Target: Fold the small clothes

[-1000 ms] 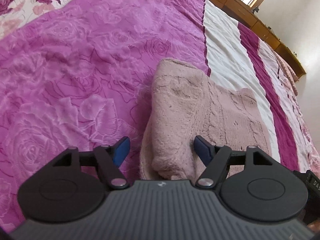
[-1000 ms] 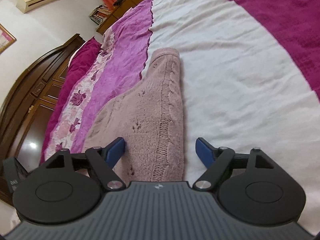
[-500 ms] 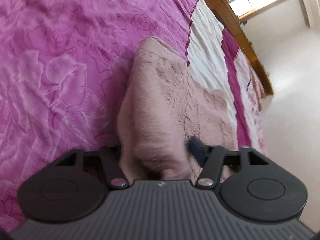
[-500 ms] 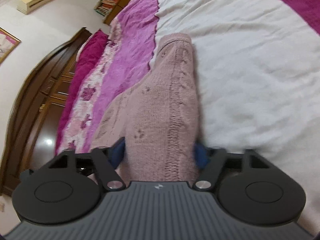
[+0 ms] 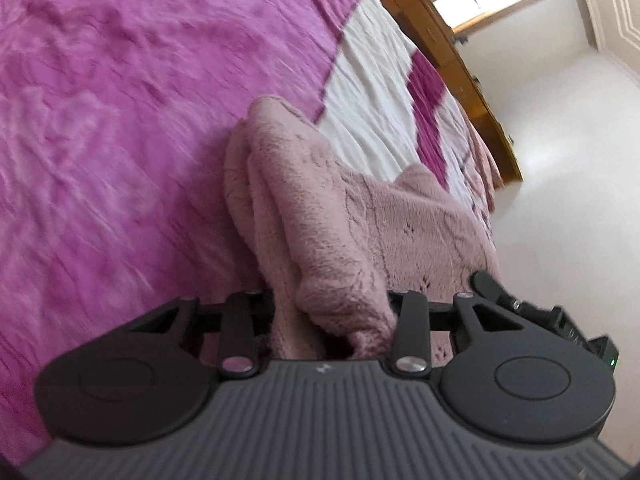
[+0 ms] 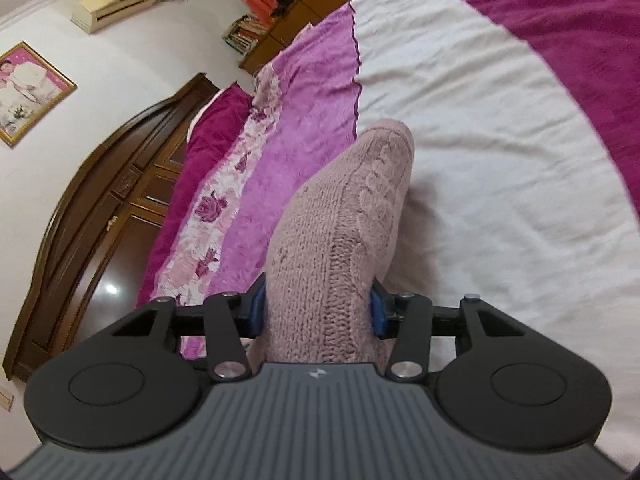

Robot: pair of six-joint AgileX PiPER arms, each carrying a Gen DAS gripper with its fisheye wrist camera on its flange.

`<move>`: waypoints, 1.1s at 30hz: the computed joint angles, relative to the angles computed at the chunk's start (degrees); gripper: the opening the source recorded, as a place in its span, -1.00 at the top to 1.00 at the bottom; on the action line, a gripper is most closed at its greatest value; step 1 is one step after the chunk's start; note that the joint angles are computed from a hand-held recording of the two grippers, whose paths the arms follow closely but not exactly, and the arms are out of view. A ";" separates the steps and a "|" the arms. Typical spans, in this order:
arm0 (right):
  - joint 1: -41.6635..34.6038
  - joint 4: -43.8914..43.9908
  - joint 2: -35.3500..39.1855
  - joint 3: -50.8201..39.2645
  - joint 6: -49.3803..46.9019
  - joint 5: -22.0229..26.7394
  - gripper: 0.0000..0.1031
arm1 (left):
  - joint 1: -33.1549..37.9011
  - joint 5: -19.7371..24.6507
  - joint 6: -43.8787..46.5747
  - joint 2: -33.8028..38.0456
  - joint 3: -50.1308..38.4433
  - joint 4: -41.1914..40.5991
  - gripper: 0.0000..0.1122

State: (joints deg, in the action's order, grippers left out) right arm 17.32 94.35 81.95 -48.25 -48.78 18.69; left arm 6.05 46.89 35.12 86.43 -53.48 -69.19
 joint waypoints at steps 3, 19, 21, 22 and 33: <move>-1.59 -7.22 -5.97 3.65 6.18 -0.22 -0.02 | -2.73 -0.31 -0.18 -1.62 1.33 -0.45 0.31; -13.20 -15.90 -26.96 29.80 7.74 1.88 -0.06 | -22.81 -11.65 -12.25 -5.07 2.71 21.39 0.20; -13.21 -10.04 -26.28 30.88 1.59 1.55 -0.09 | -22.96 -12.01 -13.65 -5.46 3.01 22.14 0.20; -13.56 -9.94 -26.36 30.99 1.21 1.99 -0.09 | -22.08 -11.42 -13.47 -6.55 3.88 22.24 0.20; -10.88 -42.99 -35.44 28.55 33.35 2.79 -0.13 | -25.01 -10.48 -26.67 -14.63 5.99 34.74 0.20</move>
State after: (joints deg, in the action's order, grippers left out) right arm 6.44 51.37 46.51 -19.71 -15.44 21.48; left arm -18.95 36.41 8.45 71.79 -47.49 -34.45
